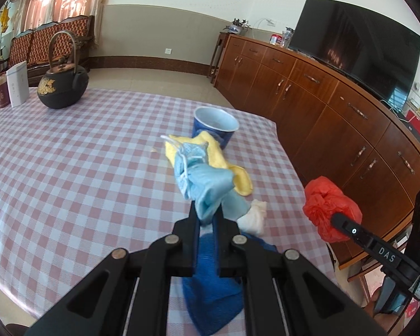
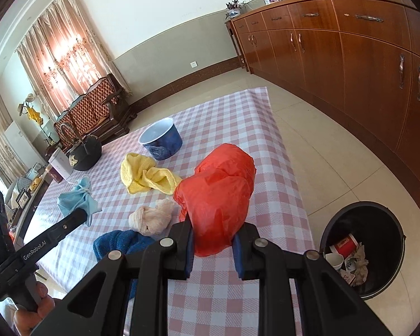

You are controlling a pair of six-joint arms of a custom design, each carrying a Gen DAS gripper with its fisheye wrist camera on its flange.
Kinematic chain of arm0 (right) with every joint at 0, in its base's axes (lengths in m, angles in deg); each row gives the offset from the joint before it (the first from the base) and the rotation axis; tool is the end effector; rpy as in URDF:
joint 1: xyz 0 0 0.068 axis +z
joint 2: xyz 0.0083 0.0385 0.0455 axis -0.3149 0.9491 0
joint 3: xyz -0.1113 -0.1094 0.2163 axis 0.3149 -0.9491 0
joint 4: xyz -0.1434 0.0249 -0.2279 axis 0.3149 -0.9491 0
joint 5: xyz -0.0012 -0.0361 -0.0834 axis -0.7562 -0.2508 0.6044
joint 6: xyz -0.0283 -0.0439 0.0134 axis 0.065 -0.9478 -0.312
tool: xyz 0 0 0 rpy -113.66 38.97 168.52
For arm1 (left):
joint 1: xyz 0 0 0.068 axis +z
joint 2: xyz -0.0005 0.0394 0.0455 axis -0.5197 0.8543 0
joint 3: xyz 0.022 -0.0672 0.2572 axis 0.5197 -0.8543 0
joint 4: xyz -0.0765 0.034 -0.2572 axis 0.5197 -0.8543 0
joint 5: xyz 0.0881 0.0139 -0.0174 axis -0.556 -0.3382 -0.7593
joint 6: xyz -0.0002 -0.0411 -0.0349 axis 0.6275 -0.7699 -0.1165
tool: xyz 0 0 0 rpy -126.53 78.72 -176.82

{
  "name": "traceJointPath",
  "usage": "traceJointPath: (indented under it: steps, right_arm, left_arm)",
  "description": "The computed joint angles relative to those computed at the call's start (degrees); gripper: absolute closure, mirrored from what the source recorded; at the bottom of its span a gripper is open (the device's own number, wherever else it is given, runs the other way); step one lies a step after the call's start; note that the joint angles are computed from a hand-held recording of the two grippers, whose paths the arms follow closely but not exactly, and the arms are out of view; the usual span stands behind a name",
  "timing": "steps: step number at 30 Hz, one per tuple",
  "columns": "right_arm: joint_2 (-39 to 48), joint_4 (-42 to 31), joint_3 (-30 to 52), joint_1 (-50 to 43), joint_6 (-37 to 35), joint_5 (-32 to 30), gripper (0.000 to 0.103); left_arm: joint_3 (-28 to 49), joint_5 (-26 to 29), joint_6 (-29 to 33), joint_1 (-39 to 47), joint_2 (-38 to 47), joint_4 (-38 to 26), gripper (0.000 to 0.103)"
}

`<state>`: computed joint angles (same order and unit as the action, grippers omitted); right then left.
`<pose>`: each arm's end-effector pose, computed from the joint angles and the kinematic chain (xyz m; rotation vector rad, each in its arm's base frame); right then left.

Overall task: Collect trash
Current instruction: 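Carry the blue mask and red bag over the black bin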

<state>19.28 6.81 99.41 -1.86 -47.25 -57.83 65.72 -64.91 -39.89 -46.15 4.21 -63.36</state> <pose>0.2365 0.0642 0.1279 0.4239 2.2386 0.2837 0.2935 -0.0872 0.1334 0.2547 2.3214 -0.5069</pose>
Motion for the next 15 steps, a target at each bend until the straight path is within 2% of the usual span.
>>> traceJointPath:
  steps: [8,15]
  right_arm:
    - [-15.40,-6.62,-8.75,-7.23,-1.72,-1.28,0.079]
    - [-32.67,-17.89,-15.17,-22.42,-7.39,-8.31,0.079]
  left_arm:
    - [1.39,-1.31,-2.82,-11.72,0.42,-0.49,0.094]
    - [6.50,-2.66,-4.89,-22.75,5.25,-1.76,0.094]
